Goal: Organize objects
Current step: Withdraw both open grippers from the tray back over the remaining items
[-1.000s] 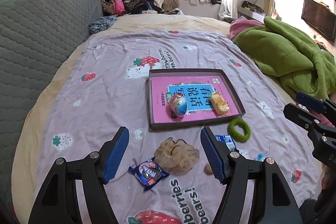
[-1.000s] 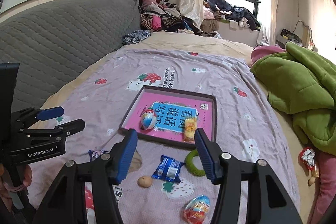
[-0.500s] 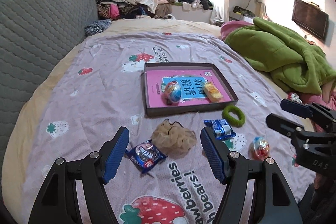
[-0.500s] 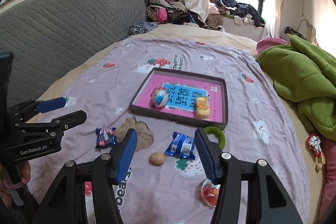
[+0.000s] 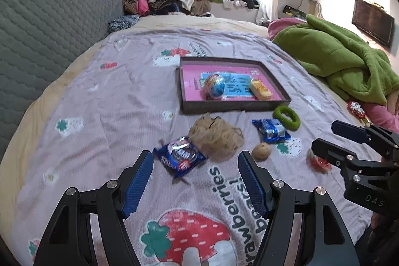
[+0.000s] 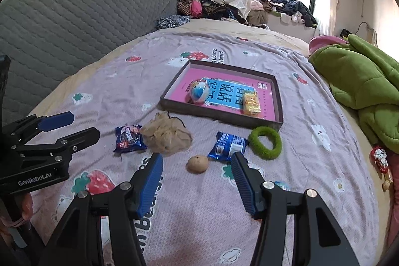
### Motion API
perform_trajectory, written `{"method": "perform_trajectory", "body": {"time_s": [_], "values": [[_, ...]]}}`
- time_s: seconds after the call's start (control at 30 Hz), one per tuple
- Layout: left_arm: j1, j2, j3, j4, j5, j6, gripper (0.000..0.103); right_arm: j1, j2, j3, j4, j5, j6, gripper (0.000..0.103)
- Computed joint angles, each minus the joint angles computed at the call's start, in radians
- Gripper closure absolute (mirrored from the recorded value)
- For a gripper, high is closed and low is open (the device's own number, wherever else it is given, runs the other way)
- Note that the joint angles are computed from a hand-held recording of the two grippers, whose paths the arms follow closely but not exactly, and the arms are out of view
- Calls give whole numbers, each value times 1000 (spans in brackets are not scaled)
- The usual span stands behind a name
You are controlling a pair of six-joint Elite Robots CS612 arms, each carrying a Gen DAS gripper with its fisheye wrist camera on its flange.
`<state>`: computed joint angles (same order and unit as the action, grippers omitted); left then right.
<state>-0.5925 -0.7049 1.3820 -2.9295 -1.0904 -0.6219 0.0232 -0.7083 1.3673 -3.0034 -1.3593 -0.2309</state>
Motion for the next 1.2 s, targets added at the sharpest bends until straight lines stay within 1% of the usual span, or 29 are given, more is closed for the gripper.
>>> {"method": "perform_trajectory", "body": {"time_s": [0.1, 0.23, 0.37, 0.73, 1.07, 1.2], "values": [[-1, 0, 8, 1, -6, -22, 31, 2, -3, 14, -16, 0, 4, 47], [-6, 0, 20, -8, 0, -49, 31, 3, -5, 32, -71, -15, 15, 47], [-9, -2, 29, -14, 7, -62, 31, -2, -6, 38, -72, -1, 44, 47], [-11, 3, 50, -62, 2, -42, 31, 5, 7, 50, -83, -23, 46, 47], [-11, 30, 35, -65, 15, -2, 31, 9, 29, 42, -75, -8, 47, 47], [-5, 43, 19, -38, 8, -32, 31, 8, 39, 34, -65, -9, 61, 47]]}}
